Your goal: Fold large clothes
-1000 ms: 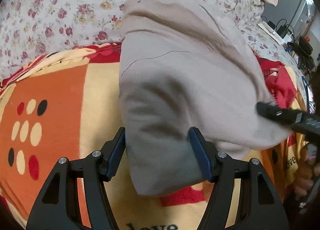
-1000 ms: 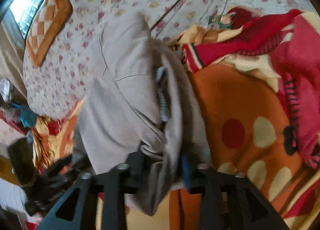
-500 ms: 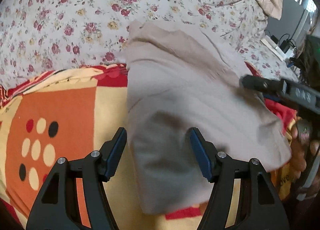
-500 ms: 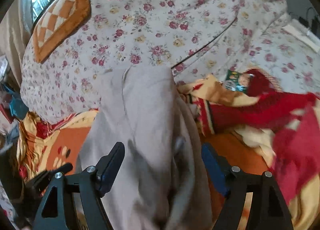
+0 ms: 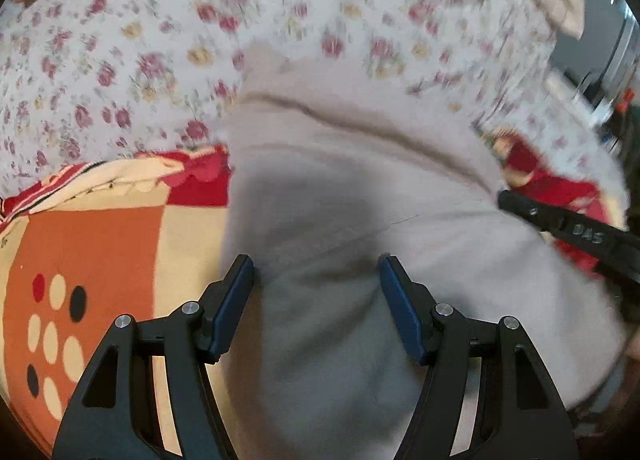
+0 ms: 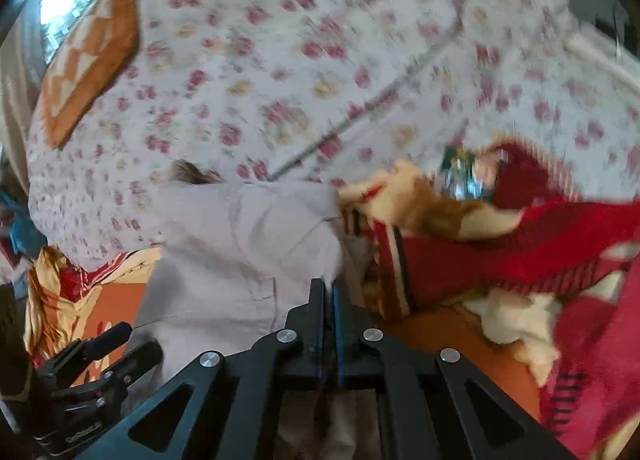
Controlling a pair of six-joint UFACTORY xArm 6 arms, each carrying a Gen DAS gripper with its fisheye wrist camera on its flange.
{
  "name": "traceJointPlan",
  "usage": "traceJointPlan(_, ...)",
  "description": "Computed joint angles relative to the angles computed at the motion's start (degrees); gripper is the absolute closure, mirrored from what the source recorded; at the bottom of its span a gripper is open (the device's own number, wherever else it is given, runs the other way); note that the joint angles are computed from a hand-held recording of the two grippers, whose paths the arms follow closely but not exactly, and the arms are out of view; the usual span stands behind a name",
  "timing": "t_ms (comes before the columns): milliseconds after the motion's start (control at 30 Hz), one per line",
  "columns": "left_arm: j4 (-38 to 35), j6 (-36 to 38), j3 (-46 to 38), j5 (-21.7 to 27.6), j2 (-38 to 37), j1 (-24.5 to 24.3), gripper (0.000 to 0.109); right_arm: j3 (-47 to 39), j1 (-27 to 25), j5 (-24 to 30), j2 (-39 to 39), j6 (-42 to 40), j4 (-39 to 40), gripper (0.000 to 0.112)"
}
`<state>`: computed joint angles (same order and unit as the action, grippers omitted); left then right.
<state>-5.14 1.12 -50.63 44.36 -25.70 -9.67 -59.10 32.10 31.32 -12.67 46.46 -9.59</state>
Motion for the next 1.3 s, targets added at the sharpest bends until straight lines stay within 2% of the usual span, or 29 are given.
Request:
traceJointPlan(100,1.0,-0.2,-0.3,-0.6,2.1,-0.3,0.041,0.1,-0.2,0.5,1.9,-2.2,2.7,0.109)
traceJointPlan(267,-3.3,4.1,-1.9,1.9,1.1,1.8,0.041,1.3,-1.4,-0.1,0.2,-2.9,5.9,0.108)
traceJointPlan(300,-3.8,5.0,-2.0,1.4,0.6,2.1,0.041,1.3,-1.6,-0.1,-0.6,-2.8,6.1,0.099)
traceJointPlan(333,-3.5,5.2,-2.3,0.7,0.3,2.5,0.041,0.9,-1.8,0.4,-1.1,-2.2,5.2,0.081)
traceJointPlan(367,-2.9,5.0,-3.0,0.5,0.6,2.7,0.041,0.2,-1.9,0.7,-1.2,-1.6,3.9,0.067)
traceJointPlan(400,-2.6,4.8,-4.6,0.8,1.7,3.2,0.041,-0.3,-2.1,0.5,-1.3,-1.2,3.0,0.047)
traceJointPlan(433,-2.5,4.6,-5.8,1.0,2.7,3.6,0.041,-0.9,-2.4,-0.4,-1.0,-1.0,2.6,0.039)
traceJointPlan(500,-1.3,3.1,-8.9,1.2,6.1,4.4,0.041,-2.9,-2.7,-0.4,0.8,-4.1,5.1,0.039)
traceJointPlan(633,1.5,-1.2,-14.7,-0.3,12.9,4.7,0.041,-10.3,-2.8,2.7,8.6,-17.7,15.5,0.039)
traceJointPlan(667,2.0,-2.1,-16.5,-1.0,15.0,4.5,0.041,-11.2,-2.7,2.8,9.8,-18.7,16.1,0.040)
traceJointPlan(700,2.9,-2.8,-17.8,-1.3,16.4,4.4,0.041,-11.6,-2.5,2.1,10.7,-19.0,15.7,0.052)
traceJointPlan(733,4.8,-4.4,-19.7,-1.7,18.5,3.9,0.041,-11.2,-2.3,-0.2,11.0,-18.0,14.3,0.076)
traceJointPlan(833,7.1,-6.7,-24.3,-1.7,23.9,2.9,0.041,-9.2,-3.0,-4.6,10.5,-14.8,13.5,0.099)
traceJointPlan(933,10.7,-10.3,-26.9,-1.4,28.2,1.3,0.041,-9.4,-4.0,-2.6,11.2,-10.3,8.4,0.100)
traceJointPlan(1067,15.8,-13.1,-26.7,-2.0,30.4,-0.4,0.032,-9.0,-4.4,-1.2,13.5,-10.9,8.3,0.101)
traceJointPlan(1133,16.9,-14.0,-25.7,-3.0,30.0,-0.5,0.032,-8.8,-4.7,-0.7,14.2,-11.5,9.2,0.101)
traceJointPlan(1267,12.3,-9.9,-24.1,-2.0,26.6,0.6,0.032,-8.0,-5.7,0.4,12.2,-13.3,13.1,0.101)
traceJointPlan(1300,10.9,-8.5,-23.1,-1.7,24.9,0.9,0.032,-7.6,-5.9,1.5,10.7,-13.7,13.5,0.097)
